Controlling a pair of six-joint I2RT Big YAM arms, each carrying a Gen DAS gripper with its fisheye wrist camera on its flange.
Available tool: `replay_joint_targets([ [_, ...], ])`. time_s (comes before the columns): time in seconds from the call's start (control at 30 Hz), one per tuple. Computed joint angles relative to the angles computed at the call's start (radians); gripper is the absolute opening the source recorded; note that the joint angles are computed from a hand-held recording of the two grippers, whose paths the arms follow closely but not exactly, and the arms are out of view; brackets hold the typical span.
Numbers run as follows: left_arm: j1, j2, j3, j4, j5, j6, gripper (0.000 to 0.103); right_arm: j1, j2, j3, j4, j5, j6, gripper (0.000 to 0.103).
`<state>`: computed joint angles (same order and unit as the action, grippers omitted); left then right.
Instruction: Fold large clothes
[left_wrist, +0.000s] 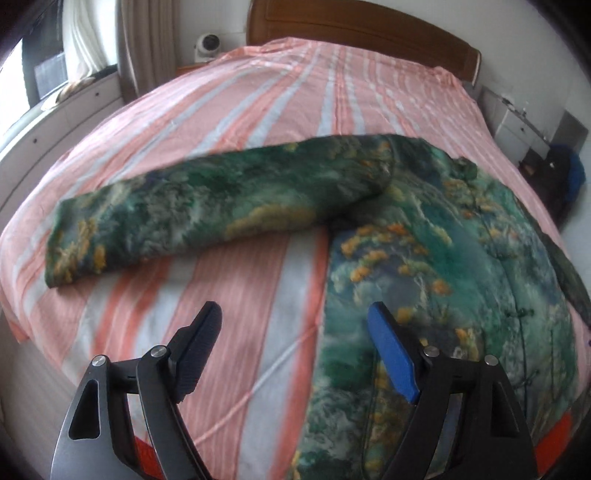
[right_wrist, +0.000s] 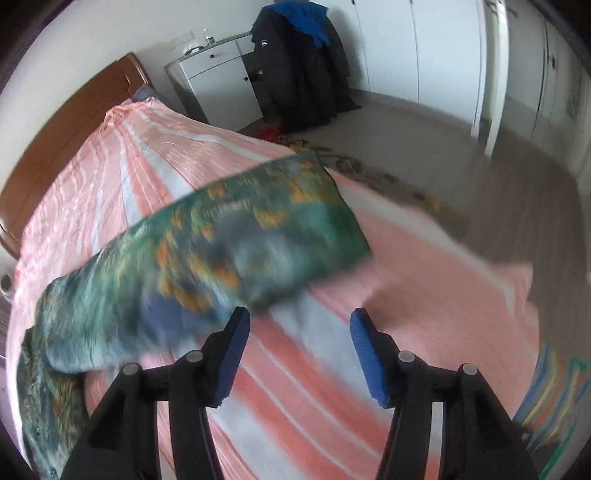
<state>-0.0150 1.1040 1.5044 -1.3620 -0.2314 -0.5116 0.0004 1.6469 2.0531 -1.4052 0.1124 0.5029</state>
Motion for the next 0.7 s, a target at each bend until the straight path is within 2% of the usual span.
replay_joint_targets([
  [0.07, -0.019, -0.016, -0.017, 0.007, 0.005, -0.009, 0.086, 0.011, -0.071, -0.082, 0.044, -0.076, -0.012, 0.057],
  [0.13, -0.052, -0.036, -0.047, 0.028, -0.006, -0.008, 0.09, 0.041, -0.131, -0.141, 0.081, -0.187, -0.026, 0.057],
  [0.2, -0.091, -0.041, -0.07, 0.041, -0.028, 0.004, 0.091, 0.107, -0.178, -0.176, 0.094, -0.304, -0.072, 0.057],
  [0.3, -0.134, -0.031, -0.104, 0.052, -0.037, 0.009, 0.091, 0.241, -0.226, -0.209, 0.08, -0.378, -0.193, 0.059],
  [0.4, -0.147, -0.01, -0.131, 0.034, -0.016, 0.018, 0.091, 0.348, -0.214, -0.212, 0.045, -0.386, -0.285, 0.062],
  [0.43, -0.149, -0.013, -0.144, 0.034, -0.009, 0.019, 0.092, 0.384, -0.209, -0.223, 0.024, -0.353, -0.307, 0.062],
  [0.5, -0.149, -0.034, -0.164, 0.041, -0.009, 0.009, 0.099, 0.422, -0.214, -0.258, -0.029, -0.286, -0.293, 0.062],
  [0.53, -0.148, -0.043, -0.166, 0.037, -0.015, 0.006, 0.1, 0.426, -0.213, -0.272, -0.051, -0.272, -0.269, 0.062],
  [0.6, -0.147, -0.061, -0.169, 0.029, -0.032, 0.002, 0.101, 0.414, -0.236, -0.303, -0.044, -0.292, -0.222, 0.062],
  [0.7, -0.155, -0.074, -0.171, 0.022, -0.074, -0.029, 0.102, 0.399, -0.22, -0.273, -0.091, -0.297, -0.225, 0.062],
])
